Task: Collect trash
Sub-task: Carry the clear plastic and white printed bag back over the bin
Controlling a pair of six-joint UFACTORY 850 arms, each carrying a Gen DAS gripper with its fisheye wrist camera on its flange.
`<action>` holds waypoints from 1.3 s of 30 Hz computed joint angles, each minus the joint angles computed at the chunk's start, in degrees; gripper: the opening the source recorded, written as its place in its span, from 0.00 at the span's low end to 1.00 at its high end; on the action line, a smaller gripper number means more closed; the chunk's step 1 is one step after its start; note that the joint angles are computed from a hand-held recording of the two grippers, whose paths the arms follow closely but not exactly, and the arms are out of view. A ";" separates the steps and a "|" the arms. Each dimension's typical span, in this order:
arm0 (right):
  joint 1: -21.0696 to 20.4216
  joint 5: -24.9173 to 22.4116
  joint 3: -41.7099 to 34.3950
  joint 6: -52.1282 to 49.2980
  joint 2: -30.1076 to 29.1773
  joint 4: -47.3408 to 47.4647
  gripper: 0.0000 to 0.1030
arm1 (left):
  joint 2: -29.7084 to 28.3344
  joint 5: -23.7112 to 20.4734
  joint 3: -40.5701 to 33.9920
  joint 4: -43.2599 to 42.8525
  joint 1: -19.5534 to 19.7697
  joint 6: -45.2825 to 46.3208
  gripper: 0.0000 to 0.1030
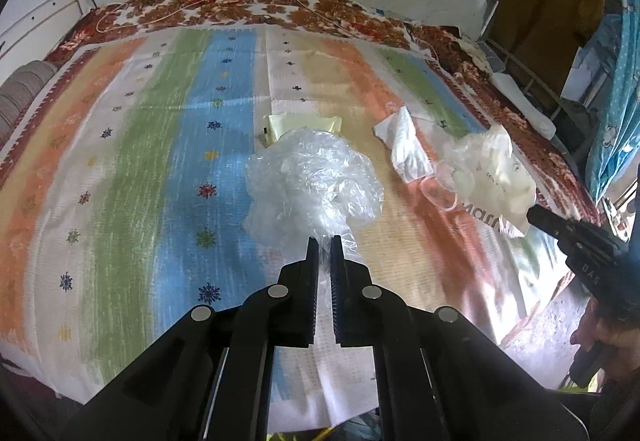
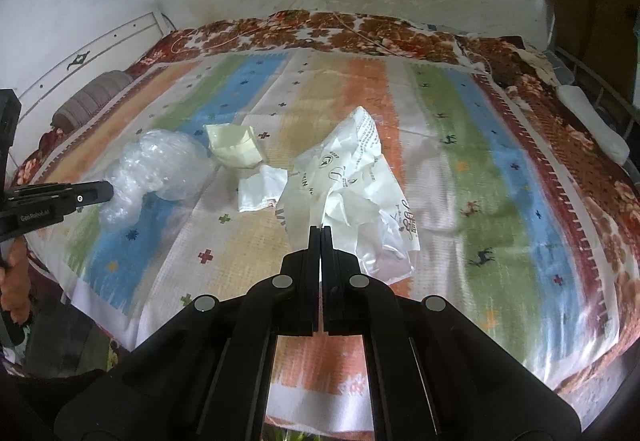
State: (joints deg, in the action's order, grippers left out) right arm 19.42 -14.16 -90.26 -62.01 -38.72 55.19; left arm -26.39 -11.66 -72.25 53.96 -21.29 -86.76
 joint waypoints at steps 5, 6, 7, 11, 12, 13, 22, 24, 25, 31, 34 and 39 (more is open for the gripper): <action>-0.60 -0.52 3.24 -2.52 2.62 2.79 0.00 | 1.28 -0.47 1.00 0.82 -1.01 -0.96 0.05; -0.64 -0.65 3.64 -3.11 2.95 3.32 0.00 | 1.42 -0.61 1.13 0.92 -1.19 -0.79 0.05; -0.68 -0.73 4.22 -4.55 3.41 4.57 0.00 | 1.60 -0.99 1.30 0.77 -1.45 -0.35 0.05; -0.55 -0.07 7.48 -13.63 5.81 12.03 0.00 | 2.79 -1.39 2.35 1.74 -2.09 -1.55 0.05; -0.51 -0.15 8.12 -15.30 6.27 13.58 0.00 | 3.29 -1.30 2.86 2.93 -2.25 -3.03 0.05; -0.48 -0.33 8.91 -17.54 6.85 15.66 0.00 | 3.88 -1.10 3.43 4.70 -2.40 -5.10 0.05; -0.42 -2.65 15.47 -32.50 12.46 31.37 0.00 | 7.60 -2.10 6.29 13.84 -5.17 -15.05 0.04; -0.29 -2.79 16.71 -34.98 13.45 33.29 0.00 | 8.55 -2.48 6.97 14.45 -5.95 -15.87 0.04; -0.19 -2.76 17.29 -36.32 13.90 34.29 0.00 | 9.01 -2.54 7.38 15.14 -6.19 -16.60 0.04; -0.56 -4.61 20.34 -39.84 16.77 38.85 0.00 | 11.23 -3.19 8.99 15.85 -7.82 -18.58 0.04; -0.62 -5.66 21.82 -38.98 18.22 38.17 0.00 | 11.76 -2.71 9.35 13.30 -8.17 -16.07 0.04; 0.01 -5.32 24.53 -38.32 20.60 36.39 0.00 | 13.05 -2.00 10.49 12.79 -8.61 -17.05 0.04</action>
State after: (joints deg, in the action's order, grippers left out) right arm 19.43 -19.49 -65.73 -100.33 -18.12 91.58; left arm -13.34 -13.65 -61.76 66.75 -29.90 -103.81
